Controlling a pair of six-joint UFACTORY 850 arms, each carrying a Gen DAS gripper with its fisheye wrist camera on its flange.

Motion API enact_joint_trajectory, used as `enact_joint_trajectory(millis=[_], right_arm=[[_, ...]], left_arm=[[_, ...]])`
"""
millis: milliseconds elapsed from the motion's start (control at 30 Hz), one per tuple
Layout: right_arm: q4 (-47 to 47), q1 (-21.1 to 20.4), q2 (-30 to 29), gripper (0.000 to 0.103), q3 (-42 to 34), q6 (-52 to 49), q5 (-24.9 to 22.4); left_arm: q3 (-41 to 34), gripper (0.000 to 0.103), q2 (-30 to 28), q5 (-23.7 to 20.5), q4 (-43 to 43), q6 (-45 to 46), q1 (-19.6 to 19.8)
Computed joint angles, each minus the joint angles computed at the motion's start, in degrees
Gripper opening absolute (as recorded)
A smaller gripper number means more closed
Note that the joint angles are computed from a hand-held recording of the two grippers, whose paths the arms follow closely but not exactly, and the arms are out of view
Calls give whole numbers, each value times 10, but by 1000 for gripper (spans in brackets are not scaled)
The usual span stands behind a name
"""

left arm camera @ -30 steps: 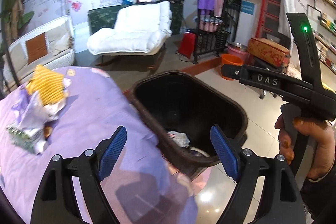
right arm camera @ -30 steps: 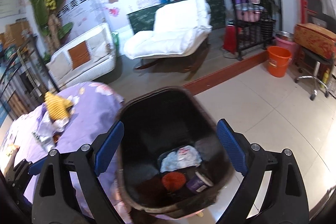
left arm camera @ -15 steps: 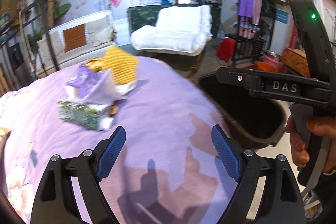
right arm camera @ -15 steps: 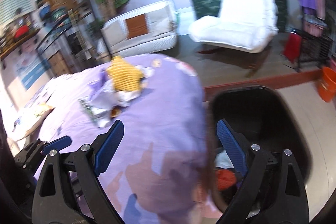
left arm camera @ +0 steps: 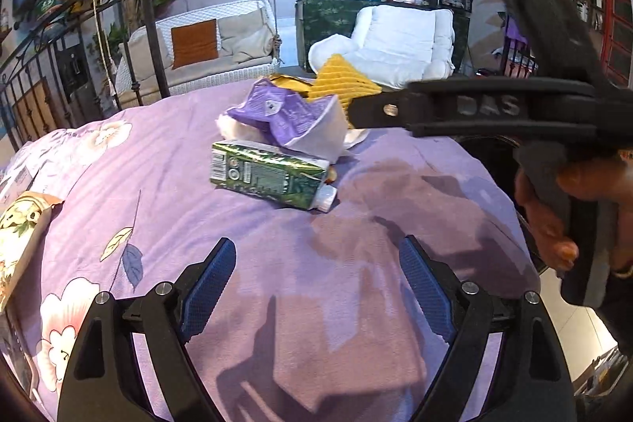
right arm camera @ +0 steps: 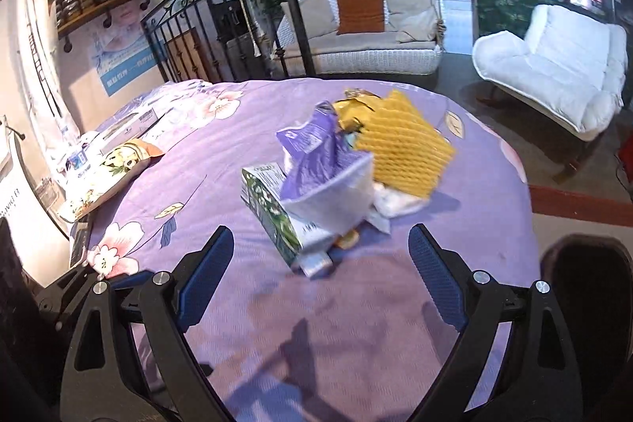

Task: Collect trash
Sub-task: 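Grasp the purple snack bag with the right tool and lift it, then grasp the yellow foam net with the left tool while the right tool carries the purple bag toward the bin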

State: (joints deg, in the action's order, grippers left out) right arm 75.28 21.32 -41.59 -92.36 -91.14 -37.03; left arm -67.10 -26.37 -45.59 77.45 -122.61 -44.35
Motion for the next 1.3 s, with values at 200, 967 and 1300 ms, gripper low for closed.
enact_joint_trajectory(millis=[200,967,1300], right_arm=[[-84,42,-64,83,-102,77,33],[-166,66,-128,33,-210,158,61],[31,24,-37,32,-80,-31,18]], left_arm=[[28,84,16,14,3,-16,12],[47,84,30,87,32,-24,54],[36,84,26,127,29,-42,83]])
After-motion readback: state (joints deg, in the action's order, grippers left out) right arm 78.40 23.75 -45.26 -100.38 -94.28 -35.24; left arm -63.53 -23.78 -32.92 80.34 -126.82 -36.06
